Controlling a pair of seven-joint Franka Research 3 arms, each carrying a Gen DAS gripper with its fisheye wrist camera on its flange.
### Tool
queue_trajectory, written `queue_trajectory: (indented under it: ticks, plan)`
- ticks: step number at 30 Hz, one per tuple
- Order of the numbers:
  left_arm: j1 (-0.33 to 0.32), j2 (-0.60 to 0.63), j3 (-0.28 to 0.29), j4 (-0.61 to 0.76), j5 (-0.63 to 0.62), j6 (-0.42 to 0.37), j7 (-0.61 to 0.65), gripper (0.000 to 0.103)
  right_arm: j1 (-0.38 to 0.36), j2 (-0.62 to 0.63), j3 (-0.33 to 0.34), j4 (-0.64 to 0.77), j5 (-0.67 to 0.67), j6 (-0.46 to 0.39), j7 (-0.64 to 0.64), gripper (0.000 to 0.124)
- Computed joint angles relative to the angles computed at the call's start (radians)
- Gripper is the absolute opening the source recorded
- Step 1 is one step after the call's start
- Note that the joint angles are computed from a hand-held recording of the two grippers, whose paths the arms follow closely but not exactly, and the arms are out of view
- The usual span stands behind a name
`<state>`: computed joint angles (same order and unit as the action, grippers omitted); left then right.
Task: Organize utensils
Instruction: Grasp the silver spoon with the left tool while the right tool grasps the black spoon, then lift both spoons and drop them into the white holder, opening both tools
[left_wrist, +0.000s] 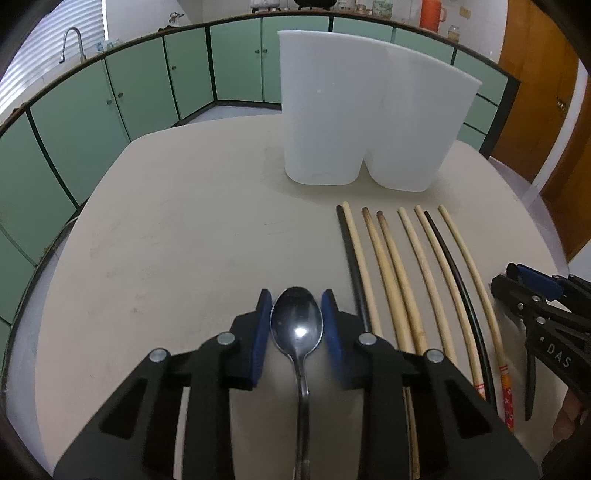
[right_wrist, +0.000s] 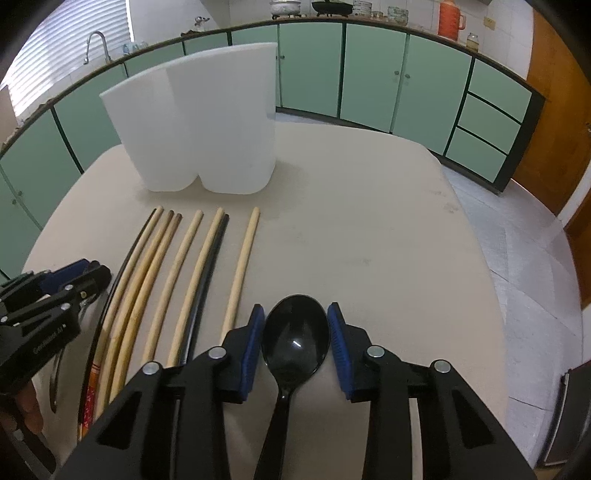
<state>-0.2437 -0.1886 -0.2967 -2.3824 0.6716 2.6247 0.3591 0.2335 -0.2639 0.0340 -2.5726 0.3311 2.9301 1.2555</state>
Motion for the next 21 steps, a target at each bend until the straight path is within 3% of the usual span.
queue_trajectory:
  ticks: [2,5,9,13,17,21]
  plan:
    - [0.001,-0.022,0.001,-0.024,0.002,0.023,-0.013,0.027,0.057,-0.027,-0.052,-0.018,0.081,0.023,-0.080,0.035]
    - [0.037,-0.086,-0.024,-0.080,0.108,0.096,-0.122,0.027,0.142,-0.058,-0.128,-0.034,0.207,0.072,-0.209,0.035]
    - [0.099,-0.165,-0.082,-0.105,0.260,0.137,-0.270,0.026,0.316,-0.109,-0.265,-0.040,0.422,0.155,-0.421,0.035]
    - [0.140,-0.224,-0.125,-0.098,0.381,0.123,-0.374,0.026,0.532,-0.145,-0.438,-0.006,0.598,0.237,-0.613,0.035]
    - [0.159,-0.232,-0.147,-0.057,0.488,0.097,-0.471,0.026,0.709,-0.153,-0.587,0.057,0.692,0.288,-0.734,0.035]
    - [0.153,-0.254,-0.135,-0.042,0.554,0.088,-0.520,0.026,0.888,-0.201,-0.742,0.106,0.682,0.332,-0.783,0.035]
